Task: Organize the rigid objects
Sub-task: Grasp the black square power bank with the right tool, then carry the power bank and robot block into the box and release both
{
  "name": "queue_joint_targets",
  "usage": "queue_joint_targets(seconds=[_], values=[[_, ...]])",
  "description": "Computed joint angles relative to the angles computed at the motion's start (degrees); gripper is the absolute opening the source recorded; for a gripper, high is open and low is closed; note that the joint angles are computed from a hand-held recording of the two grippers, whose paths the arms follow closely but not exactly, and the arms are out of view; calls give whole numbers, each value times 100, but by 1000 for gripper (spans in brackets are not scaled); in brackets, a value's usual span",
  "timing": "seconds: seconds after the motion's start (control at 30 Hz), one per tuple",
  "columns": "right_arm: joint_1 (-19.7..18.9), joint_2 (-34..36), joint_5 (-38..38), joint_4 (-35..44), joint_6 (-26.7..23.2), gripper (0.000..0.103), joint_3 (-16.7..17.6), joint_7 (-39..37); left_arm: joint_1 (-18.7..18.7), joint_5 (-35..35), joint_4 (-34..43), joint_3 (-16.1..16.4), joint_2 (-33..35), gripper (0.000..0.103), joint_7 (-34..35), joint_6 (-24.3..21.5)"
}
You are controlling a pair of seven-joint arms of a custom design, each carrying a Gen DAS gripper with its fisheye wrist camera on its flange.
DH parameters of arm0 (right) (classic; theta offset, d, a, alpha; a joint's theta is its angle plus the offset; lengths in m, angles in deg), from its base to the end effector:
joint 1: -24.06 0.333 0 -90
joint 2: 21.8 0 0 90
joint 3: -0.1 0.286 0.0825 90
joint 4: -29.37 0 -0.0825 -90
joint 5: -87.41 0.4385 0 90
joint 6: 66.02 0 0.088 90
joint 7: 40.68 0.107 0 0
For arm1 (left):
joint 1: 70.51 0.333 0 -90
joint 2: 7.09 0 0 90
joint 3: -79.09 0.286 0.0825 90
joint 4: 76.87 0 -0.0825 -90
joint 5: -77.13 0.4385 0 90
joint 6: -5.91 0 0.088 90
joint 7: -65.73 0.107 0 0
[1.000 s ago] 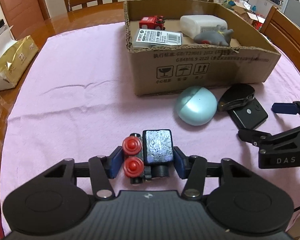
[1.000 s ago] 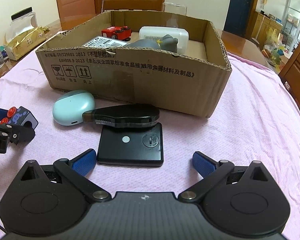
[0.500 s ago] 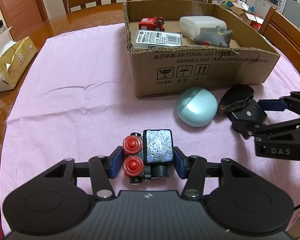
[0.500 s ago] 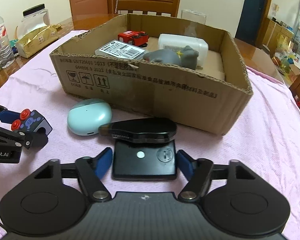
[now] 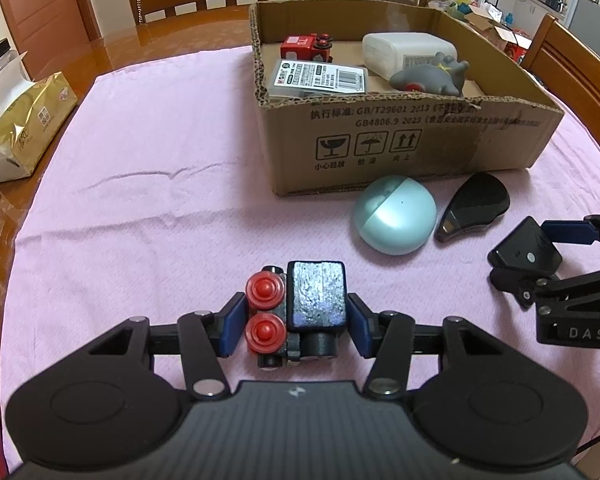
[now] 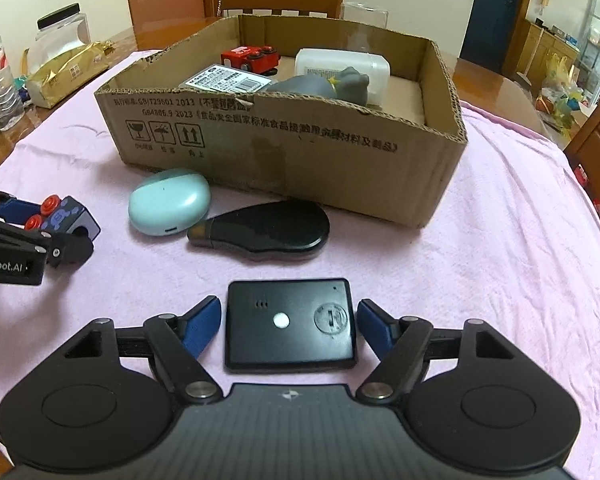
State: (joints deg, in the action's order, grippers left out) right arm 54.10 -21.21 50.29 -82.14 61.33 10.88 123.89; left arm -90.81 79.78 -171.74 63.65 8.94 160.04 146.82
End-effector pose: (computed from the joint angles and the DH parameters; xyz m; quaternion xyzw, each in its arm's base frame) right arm 0.4956 0.4025 0.4555 -0.5821 0.7546 -0.2411 0.1835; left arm 0.5989 -0.4102 0.4637 -0.4082 0.8738 -0.2377 0.1157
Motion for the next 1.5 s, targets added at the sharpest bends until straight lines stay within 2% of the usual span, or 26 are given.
queue_joint_targets(seconds=[0.07, 0.13, 0.5, 0.8, 1.17, 1.5], values=[[-1, 32, 11, 39, 1, 79, -4, -48, 10, -34, 29, -8, 18, 51, 27, -16], [2, 22, 38, 45, -12, 74, -9, -87, 10, -46, 72, -8, 36, 50, 39, -74], [-67, -203, 457, -14, -110, 74, 3, -708, 92, -316, 281, -68, 27, 49, 655, -421], [-210, -561, 862, -23, -98, 74, 28, -1554, 192, -640, 666, -104, -28, 49, 1469, -937], [-544, -596, 291, 481, 20, 74, 3, -1916, 152, -808, 1540, -85, 304, 49, 1802, -1099], [-667, -163, 39, 891, 187, 74, -193, -2123, -135, -517, 2823, -31, 1151, 49, 1627, -1070]])
